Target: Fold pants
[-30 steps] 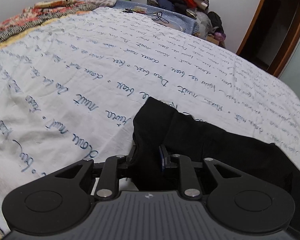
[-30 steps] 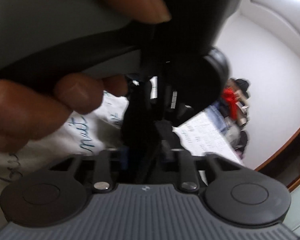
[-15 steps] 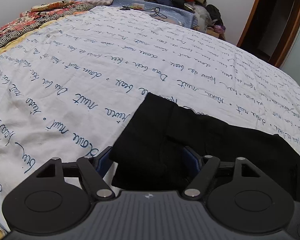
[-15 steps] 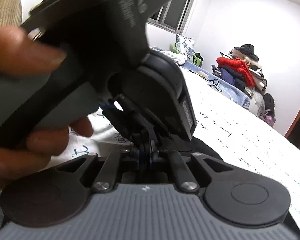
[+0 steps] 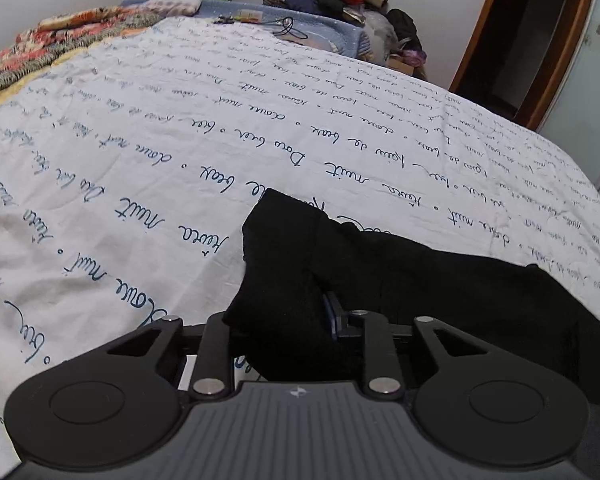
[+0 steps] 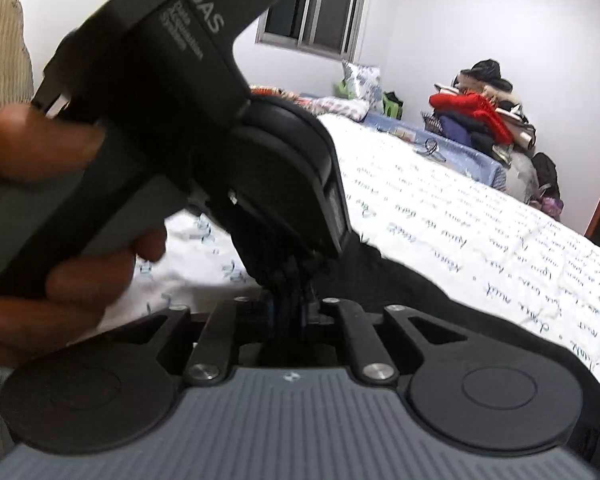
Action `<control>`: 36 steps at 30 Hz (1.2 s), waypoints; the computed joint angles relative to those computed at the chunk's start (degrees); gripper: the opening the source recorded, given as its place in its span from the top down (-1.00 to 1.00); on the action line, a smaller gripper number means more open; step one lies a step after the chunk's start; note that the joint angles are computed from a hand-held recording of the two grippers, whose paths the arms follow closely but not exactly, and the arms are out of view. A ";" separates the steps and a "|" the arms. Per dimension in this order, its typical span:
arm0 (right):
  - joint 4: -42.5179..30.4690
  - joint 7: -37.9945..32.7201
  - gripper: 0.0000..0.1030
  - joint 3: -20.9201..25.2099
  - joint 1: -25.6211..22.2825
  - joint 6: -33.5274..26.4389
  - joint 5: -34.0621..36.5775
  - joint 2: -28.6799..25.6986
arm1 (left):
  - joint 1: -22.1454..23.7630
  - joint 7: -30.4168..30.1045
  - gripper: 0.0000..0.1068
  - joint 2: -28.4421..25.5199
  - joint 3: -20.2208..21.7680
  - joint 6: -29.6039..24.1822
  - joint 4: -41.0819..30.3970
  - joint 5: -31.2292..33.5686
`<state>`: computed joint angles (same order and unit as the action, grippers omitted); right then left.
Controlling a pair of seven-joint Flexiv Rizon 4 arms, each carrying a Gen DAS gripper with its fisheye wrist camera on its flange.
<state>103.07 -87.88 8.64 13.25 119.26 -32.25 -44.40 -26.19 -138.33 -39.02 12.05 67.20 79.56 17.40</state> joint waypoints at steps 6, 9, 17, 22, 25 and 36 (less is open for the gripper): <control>2.41 1.02 0.35 1.71 -3.55 -0.63 -2.94 1.99 | -1.82 -0.76 0.54 -0.56 1.51 -2.93 -2.24 3.17; 3.96 1.22 0.19 1.96 -5.12 -0.99 -4.37 3.21 | -1.55 -0.63 0.54 -0.57 1.00 -3.86 -2.63 3.81; 9.66 -5.21 -0.01 -4.23 0.35 -0.69 2.50 7.28 | -0.50 -0.78 0.54 -0.28 -0.37 -4.72 -2.73 3.82; 11.88 -7.21 -0.01 -2.01 -2.67 0.18 3.38 7.94 | -0.88 -1.33 0.54 -0.24 -0.10 -5.12 -3.13 4.21; 12.58 -7.78 -0.01 -0.78 -4.55 0.72 1.80 8.26 | -1.43 -1.72 0.54 -0.35 0.29 -5.94 -3.84 5.12; 15.40 -25.23 0.46 -11.66 11.06 4.69 18.68 7.72 | -2.21 -4.77 0.59 0.56 0.57 -6.88 -4.75 7.32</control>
